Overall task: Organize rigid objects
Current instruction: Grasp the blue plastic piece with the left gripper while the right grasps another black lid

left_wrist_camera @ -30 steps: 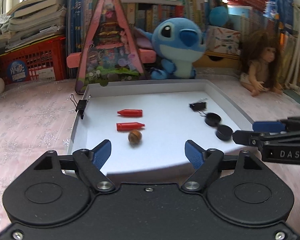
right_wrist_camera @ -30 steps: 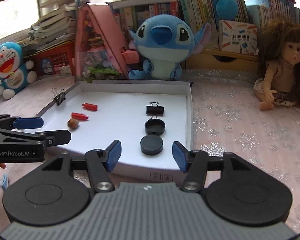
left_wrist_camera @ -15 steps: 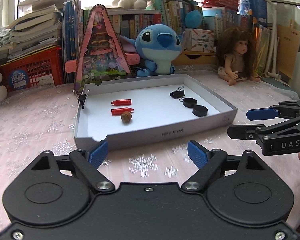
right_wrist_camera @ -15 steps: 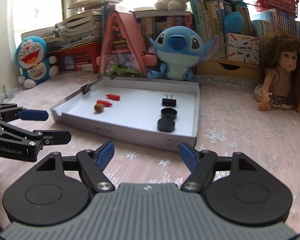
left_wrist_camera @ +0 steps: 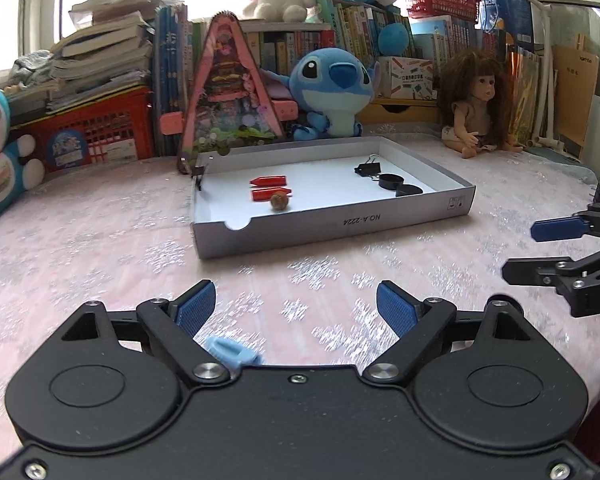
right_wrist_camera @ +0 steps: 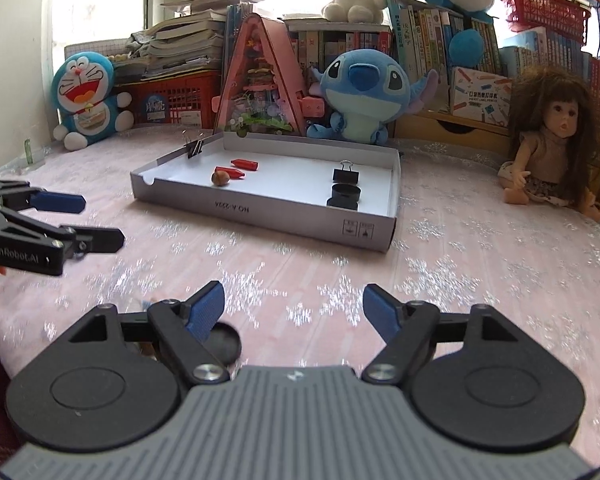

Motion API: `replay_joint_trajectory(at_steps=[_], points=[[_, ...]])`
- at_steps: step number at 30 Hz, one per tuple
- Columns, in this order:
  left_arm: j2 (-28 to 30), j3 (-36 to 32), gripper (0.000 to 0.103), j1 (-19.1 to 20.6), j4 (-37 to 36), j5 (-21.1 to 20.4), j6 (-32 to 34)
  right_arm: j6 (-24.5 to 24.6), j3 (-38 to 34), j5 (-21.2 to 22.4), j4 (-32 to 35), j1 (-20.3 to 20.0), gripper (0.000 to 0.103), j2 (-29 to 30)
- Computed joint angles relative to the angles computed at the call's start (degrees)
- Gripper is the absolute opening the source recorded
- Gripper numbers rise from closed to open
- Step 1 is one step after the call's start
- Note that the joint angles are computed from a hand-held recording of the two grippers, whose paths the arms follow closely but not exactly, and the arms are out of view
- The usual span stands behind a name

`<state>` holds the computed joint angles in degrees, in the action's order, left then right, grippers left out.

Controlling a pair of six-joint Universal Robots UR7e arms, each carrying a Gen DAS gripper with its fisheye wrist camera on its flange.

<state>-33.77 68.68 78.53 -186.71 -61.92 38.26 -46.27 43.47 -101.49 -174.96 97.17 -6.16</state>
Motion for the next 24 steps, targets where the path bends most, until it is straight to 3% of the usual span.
replay_joint_trajectory(at_steps=[9, 16, 24], points=[[-2.0, 4.4, 0.086, 0.8, -4.3, 0.5, 1.2, -1.9, 8.7, 1.3, -4.2, -0.7, 0.087, -3.6], [-2.4, 2.5, 0.071, 1.6, 2.6, 2.3, -6.0, -1.7, 9.0, 0.8, -3.8, -0.9, 0.087, -3.1], [-1.3, 1.9, 0.050, 1.6, 1.2, 3.2, -4.2, -1.7, 8.5, 1.3, -3.5, -1.0, 0.087, -2.7]])
